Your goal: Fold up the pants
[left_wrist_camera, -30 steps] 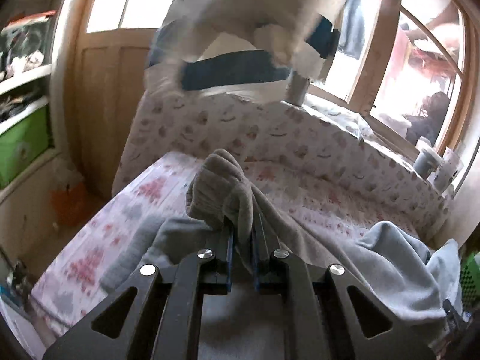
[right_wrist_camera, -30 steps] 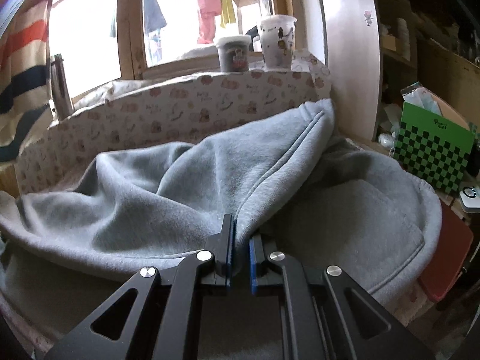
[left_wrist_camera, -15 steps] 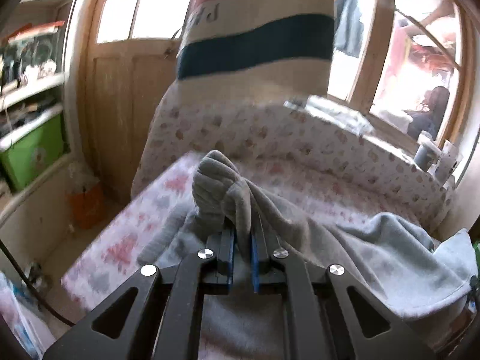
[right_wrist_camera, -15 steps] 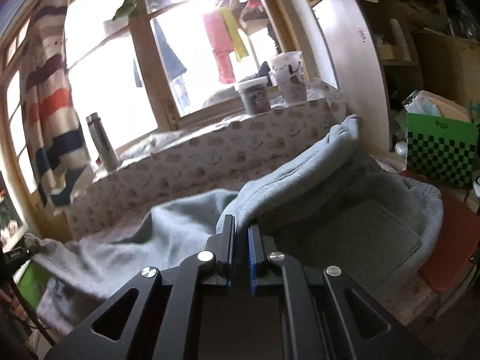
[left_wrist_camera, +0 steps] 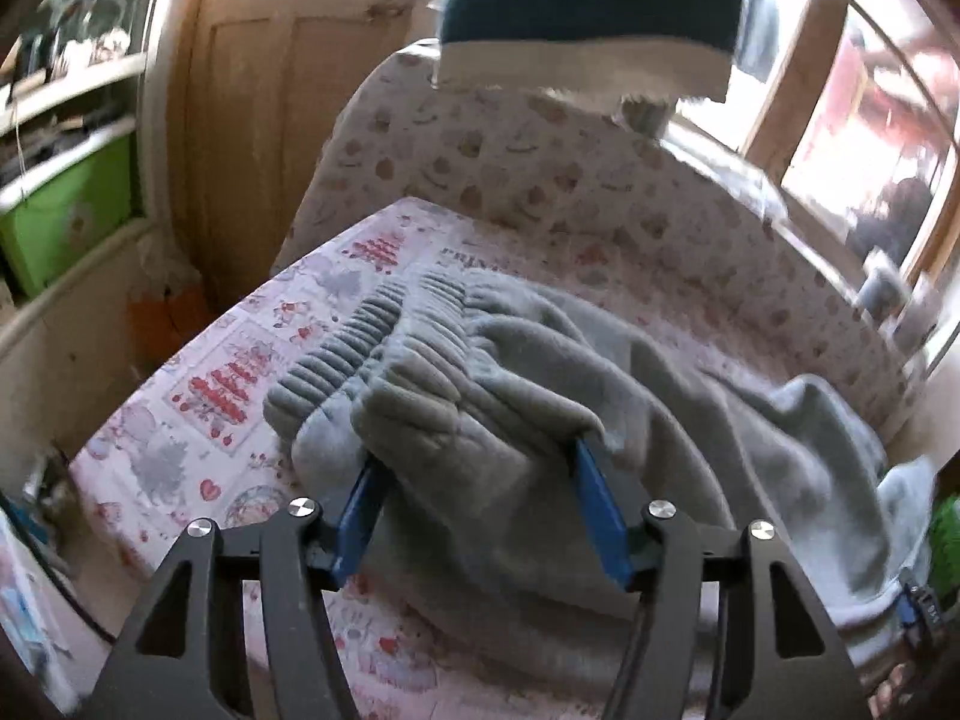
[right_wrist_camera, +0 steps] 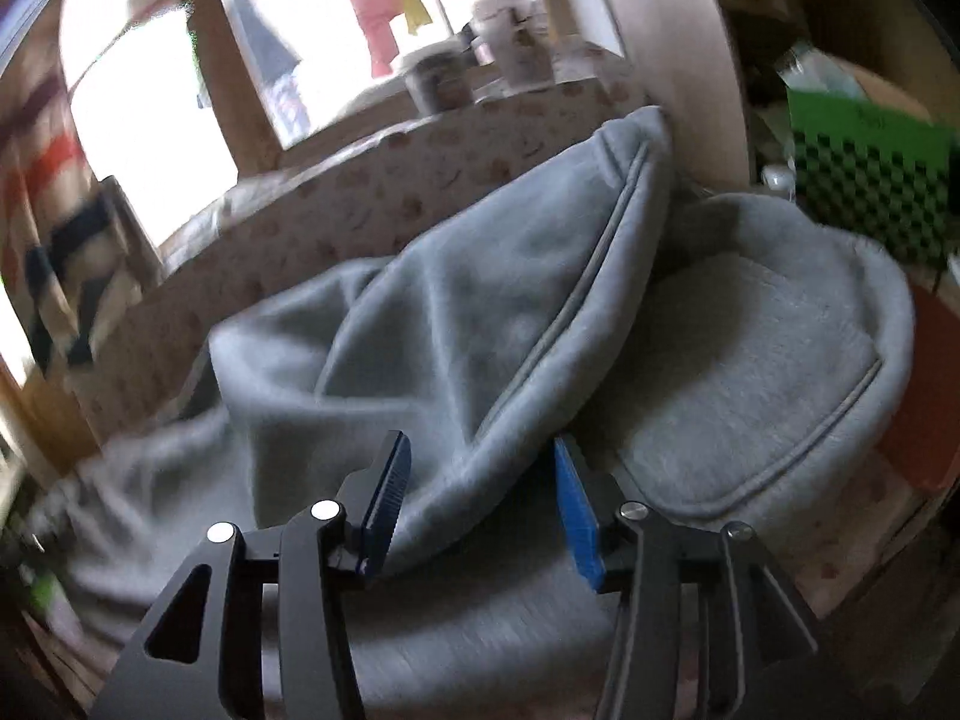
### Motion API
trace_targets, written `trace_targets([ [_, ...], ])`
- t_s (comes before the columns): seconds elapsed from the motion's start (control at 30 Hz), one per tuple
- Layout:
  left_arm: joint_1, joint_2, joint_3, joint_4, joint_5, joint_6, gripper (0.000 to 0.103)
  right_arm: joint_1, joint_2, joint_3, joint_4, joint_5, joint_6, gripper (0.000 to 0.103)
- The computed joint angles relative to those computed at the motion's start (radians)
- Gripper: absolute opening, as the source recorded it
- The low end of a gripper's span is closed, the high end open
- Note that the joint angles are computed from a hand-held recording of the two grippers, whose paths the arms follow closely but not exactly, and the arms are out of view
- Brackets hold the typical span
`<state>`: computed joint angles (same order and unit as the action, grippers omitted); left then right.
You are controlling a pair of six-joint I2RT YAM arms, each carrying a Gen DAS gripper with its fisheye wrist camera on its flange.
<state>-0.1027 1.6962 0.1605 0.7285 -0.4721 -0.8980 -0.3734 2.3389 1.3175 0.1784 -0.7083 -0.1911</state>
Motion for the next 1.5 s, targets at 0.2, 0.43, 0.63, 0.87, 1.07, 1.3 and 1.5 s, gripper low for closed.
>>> trace_targets([
  [0.2, 0.090, 0.037, -0.034, 0.155, 0.037, 0.013, 0.040, 0.034, 0.108, 0.241, -0.183, -0.041, 0.088, 0.033],
  [0.43, 0.020, -0.194, 0.004, -0.004, -0.116, 0.174, 0.022, 0.037, 0.020, 0.114, 0.087, -0.043, 0.208, 0.009],
  [0.63, -0.032, -0.449, -0.030, -0.079, -0.221, 0.284, 0.022, 0.022, -0.228, -0.211, 0.454, 0.009, 0.186, 0.009],
  [0.87, -0.037, -0.303, -0.103, 0.009, -0.234, 0.199, 0.022, -0.030, -0.315, -0.378, 0.480, 0.023, 0.066, 0.009],
  [1.07, 0.052, -0.002, -0.058, 0.067, -0.091, 0.112, 0.023, -0.004, -0.195, -0.341, 0.322, 0.137, -0.091, 0.009],
  [1.3, 0.059, -0.034, 0.044, -0.202, -0.093, 0.120, 0.025, 0.001, -0.114, -0.290, 0.251, 0.158, -0.127, 0.009],
  [1.5, 0.067, 0.023, 0.062, -0.229, -0.107, 0.099, 0.033, 0.020, -0.100, -0.275, 0.238, 0.186, -0.230, 0.010],
])
